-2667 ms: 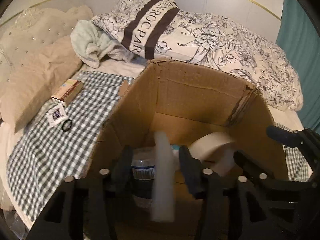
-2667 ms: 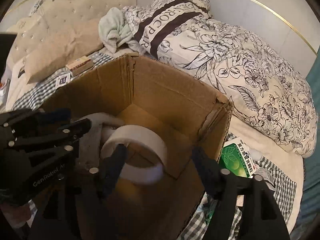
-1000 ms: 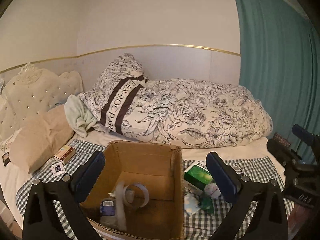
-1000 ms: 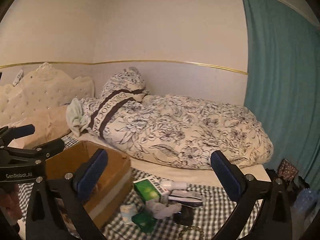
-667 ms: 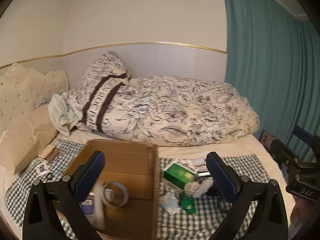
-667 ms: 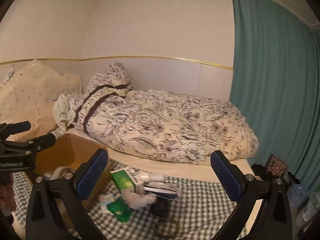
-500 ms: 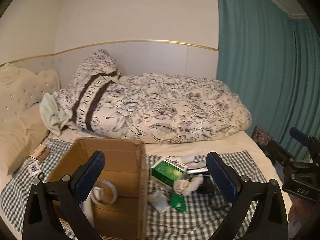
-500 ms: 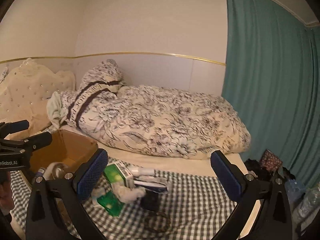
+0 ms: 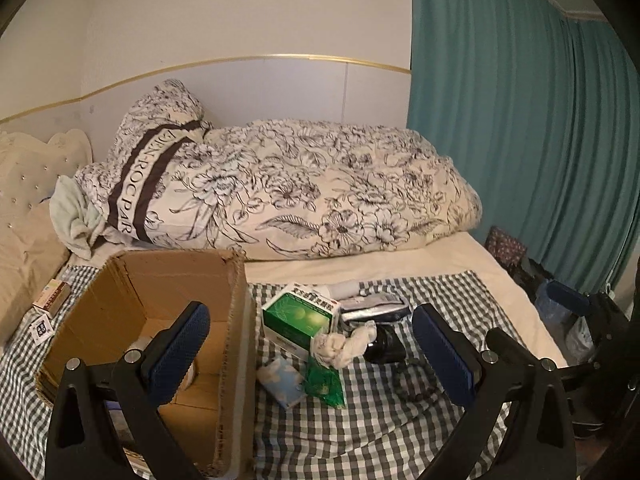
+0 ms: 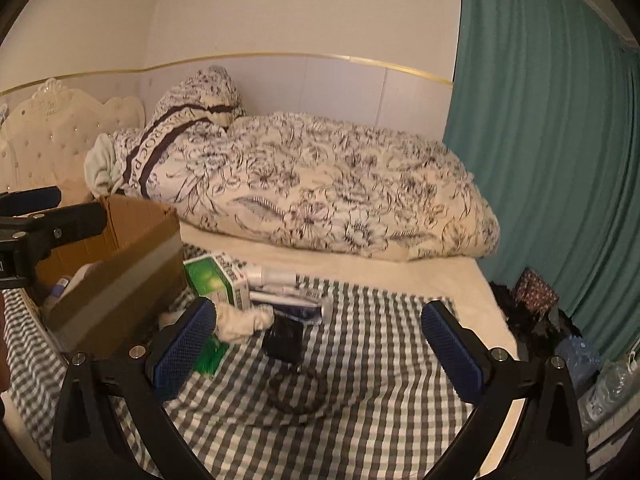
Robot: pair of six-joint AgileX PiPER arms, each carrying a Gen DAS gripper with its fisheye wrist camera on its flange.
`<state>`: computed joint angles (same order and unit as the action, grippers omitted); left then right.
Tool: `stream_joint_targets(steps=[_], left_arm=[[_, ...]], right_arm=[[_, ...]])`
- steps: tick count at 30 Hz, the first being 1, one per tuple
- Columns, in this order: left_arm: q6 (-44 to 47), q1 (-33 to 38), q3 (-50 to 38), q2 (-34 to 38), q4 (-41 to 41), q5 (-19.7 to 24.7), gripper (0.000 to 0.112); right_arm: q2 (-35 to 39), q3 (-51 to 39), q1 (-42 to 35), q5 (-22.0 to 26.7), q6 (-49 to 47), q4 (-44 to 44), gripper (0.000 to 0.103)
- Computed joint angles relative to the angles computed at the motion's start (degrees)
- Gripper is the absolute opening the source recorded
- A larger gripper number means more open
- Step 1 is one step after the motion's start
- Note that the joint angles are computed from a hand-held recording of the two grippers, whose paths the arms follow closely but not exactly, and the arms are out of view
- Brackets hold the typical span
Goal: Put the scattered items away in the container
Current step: 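Withdraw both grippers from the box toward the items on the checkered cloth, then reach the right gripper to the dark bead bracelet while the left gripper reaches the green packet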
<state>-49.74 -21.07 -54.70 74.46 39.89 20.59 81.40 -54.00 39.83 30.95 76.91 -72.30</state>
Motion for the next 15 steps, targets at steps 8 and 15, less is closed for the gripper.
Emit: stream_joint_targets(steps=[8, 15], left_arm=[[0.79, -0.56, -0.41, 5.17, -2.23, -3.43, 0.103], [-0.89, -2.83, -1.85, 10.82, -1.06, -3.7, 0.096]], right_arm=[[3.79, 0.99, -4.26, -5.01, 1.46, -0.3, 0.103], [6.69, 2.16, -9.16, -10.62, 2.55, 0.36, 0.103]])
